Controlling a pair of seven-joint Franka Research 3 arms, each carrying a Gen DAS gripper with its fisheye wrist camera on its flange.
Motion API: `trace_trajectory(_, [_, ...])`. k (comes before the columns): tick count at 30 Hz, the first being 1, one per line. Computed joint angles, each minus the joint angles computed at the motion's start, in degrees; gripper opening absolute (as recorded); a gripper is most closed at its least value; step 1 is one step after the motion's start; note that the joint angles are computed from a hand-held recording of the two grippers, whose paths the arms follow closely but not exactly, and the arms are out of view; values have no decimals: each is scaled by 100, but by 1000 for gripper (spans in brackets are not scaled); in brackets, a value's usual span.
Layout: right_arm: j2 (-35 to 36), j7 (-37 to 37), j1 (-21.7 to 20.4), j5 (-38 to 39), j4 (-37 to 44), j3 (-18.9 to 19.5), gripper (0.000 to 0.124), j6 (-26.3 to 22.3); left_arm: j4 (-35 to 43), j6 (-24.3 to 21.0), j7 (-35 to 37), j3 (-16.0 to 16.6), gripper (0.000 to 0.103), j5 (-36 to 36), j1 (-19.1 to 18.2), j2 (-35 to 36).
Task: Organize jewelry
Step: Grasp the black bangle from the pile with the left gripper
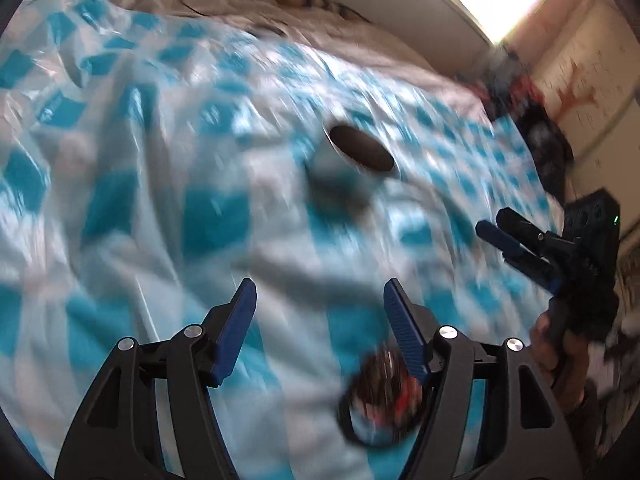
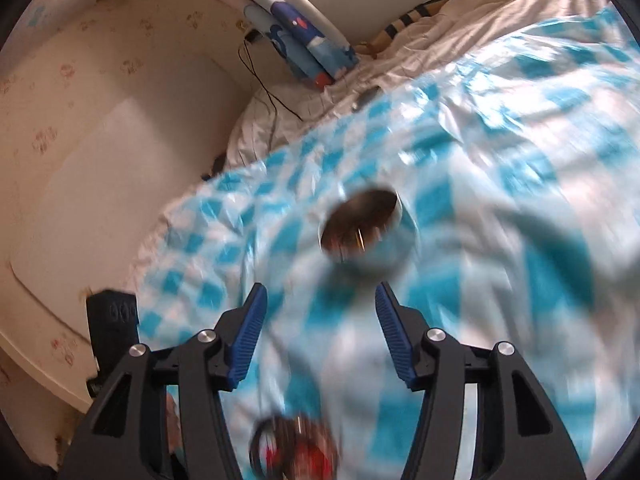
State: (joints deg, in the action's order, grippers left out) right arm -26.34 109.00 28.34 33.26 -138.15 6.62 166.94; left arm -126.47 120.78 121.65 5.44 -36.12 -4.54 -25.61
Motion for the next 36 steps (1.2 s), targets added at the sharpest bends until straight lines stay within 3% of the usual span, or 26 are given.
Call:
trace_trajectory(3, [-618,709,-341,-363,-463,564,67,-112,-382,-127,286,-44,63,217,-56,-410])
trace_trajectory(8, [-990,1372,-346,-691,-761,885,67,-117,-763,-12,348,-54,63,480,-164,-696])
trace_trajectory(13, [-948,1830,-357,-996,-776,982,67,-129,-931,218,503,7,63,448,-369,-818])
trace_trajectory(20, [-915,2145,-247,-1100,-909,838,69,55,-846,-3,664,312,62,-406,-566,-541])
trace_trajectory(23, [-893,2146,-115,-1013,-967,712,69,204,-812,-96,651,204,51,-452,-449,-399])
trace_trajectory(25, [-877,2146,-92,-998,-969,686,70,244,-814,-144,647,113,34,-347,-355,-354])
trace_trajectory(29, [-798,2039,29,-943,-932,590,72,326,-768,-508,780,202,12,-347,-240,-340])
trace_trajectory(33, [-692,1915,91,-923,-841,550,72,255,-771,-770,923,263,8,-448,-113,-420])
trace_trajectory(36, [-670,1983,-106,-1081,-749,708,72,12,-711,-824,985,359,8,-663,-15,-477])
